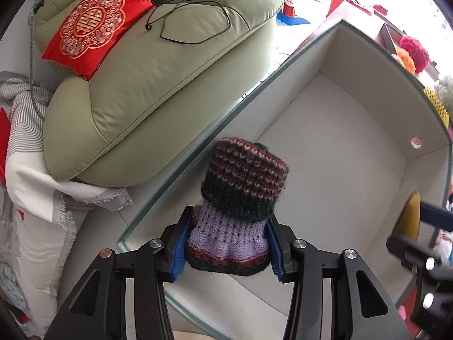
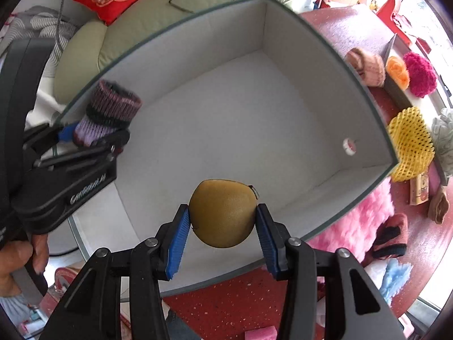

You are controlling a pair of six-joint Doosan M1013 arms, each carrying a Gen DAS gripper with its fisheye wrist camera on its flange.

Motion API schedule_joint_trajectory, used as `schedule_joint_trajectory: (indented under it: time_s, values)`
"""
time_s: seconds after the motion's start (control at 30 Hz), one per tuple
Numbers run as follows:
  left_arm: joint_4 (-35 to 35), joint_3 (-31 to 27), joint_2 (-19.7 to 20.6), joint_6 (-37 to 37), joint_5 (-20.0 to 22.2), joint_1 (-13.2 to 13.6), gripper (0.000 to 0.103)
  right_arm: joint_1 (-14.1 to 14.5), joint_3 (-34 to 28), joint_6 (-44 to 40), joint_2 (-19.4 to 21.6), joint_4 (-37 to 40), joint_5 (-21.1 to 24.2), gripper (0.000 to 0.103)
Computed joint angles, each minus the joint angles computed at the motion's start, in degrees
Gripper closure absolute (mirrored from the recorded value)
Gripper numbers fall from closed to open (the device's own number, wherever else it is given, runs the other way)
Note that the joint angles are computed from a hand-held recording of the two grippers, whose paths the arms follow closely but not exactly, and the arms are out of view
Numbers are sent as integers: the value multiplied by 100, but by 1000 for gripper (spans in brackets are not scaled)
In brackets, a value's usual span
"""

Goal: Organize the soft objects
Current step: 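Lift and carry the knit hat and khaki puff over the white box with both grippers, then open the left gripper to drop the knit hat while the right gripper drops the puff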

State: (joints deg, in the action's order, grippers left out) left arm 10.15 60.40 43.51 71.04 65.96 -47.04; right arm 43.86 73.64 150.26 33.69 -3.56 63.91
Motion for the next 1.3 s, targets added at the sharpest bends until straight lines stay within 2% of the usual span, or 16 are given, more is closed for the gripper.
schedule_joint_trajectory:
  time_s: [0.17, 0.27, 0.63, 1.3]
  values:
    - [-141, 5, -74, -714, 123, -95, 54, -108, 37, 201, -122, -345, 38, 53]
    - [-242, -52, -50, -870, 191, -124, 54, -122, 70, 316, -169, -488, 62, 53]
    - [-208, -147, 23, -935, 328, -136, 54, -260, -18, 184, -145, -434, 87, 52]
    - [-241, -212, 76, -908, 421, -118, 54, -285, 48, 189, -120, -358, 89, 52]
